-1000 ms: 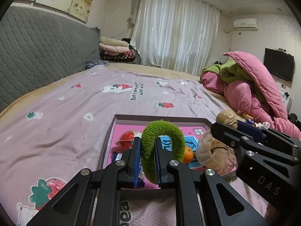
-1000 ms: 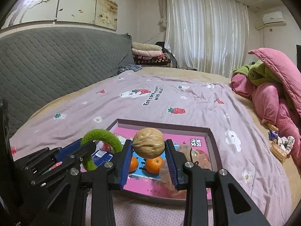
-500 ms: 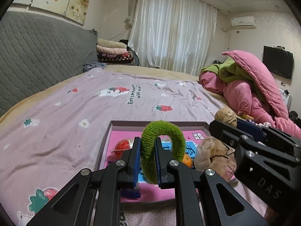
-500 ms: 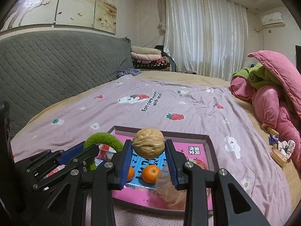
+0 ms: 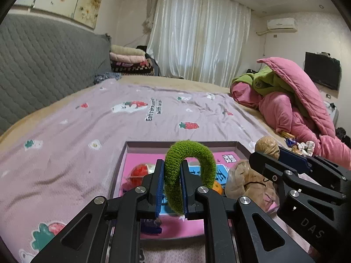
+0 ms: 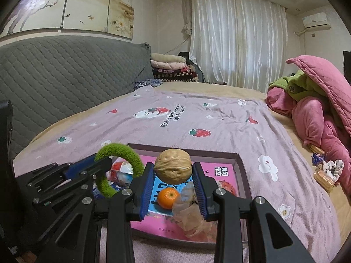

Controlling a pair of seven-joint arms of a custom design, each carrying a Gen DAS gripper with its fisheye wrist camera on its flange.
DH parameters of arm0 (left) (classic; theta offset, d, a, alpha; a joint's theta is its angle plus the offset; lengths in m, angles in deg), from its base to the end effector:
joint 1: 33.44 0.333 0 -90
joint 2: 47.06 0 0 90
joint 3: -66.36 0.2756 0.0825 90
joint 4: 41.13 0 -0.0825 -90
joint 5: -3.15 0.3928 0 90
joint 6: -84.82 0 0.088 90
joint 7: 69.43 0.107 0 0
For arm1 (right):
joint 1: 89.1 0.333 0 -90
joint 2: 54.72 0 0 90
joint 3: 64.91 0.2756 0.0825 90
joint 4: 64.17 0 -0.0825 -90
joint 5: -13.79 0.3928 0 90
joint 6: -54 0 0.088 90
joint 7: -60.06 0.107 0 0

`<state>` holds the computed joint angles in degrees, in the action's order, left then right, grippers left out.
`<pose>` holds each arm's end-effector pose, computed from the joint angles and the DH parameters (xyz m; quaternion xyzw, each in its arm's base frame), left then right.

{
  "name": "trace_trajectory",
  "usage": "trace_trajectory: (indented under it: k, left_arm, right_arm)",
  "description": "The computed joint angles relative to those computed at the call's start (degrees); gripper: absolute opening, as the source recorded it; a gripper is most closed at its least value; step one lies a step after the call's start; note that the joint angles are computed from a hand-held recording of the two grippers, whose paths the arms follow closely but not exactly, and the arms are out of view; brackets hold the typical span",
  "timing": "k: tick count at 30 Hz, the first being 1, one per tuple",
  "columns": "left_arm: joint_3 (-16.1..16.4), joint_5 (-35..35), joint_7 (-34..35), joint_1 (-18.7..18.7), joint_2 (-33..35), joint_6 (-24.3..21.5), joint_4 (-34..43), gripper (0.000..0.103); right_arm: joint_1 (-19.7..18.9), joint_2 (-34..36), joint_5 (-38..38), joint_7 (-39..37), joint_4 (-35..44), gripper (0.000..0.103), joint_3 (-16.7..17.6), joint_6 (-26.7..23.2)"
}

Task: Organize objects
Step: 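Lower the ring onto the orange while the right tool lowers the walnut beside it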

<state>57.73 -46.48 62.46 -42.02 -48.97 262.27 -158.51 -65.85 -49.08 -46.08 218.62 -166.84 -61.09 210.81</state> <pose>0.5789 -0.1139 0.5178 -0.5436 0.6577 -0.4461 0.2700 0.5556 0.3199 0.5311 -0.6316 0.5834 -0.3471 0.3746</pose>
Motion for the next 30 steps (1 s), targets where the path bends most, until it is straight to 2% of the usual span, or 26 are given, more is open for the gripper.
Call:
trace_trajectory:
  k: [5,13,19,23,30]
  left_arm:
    - [0.33,4.18,-3.55,0.81,-0.45,-1.59,-1.6,0.014]
    - [0.95,6.59,-5.86,1.46,-0.8,-5.01,-2.89,0.014]
    - [0.43,10.29,-8.73,1.88,0.33,-4.13,-2.67,0.014]
    - [0.08,15.49,-12.64,2.37,1.45,-5.02,-2.09,0.014]
    - [-0.19,18.66,-15.52,3.0,2.31,-6.12,-1.57,0.014]
  right_arm:
    - [-0.18,0.24,3.47,-3.86,-0.89,0.036,0.32,-0.23]
    - [0.27,1.0,8.85,-9.75,-1.75,0.036,0.5,-0.73]
    - [0.62,1.62,11.33,-12.31,-1.73,0.036,0.47,-0.94]
    - [0.67,2.22,13.29,-14.19,-1.53,0.036,0.37,-0.68]
    - [0.75,3.57,18.44,-18.78,-0.99,0.036,0.41,-1.58]
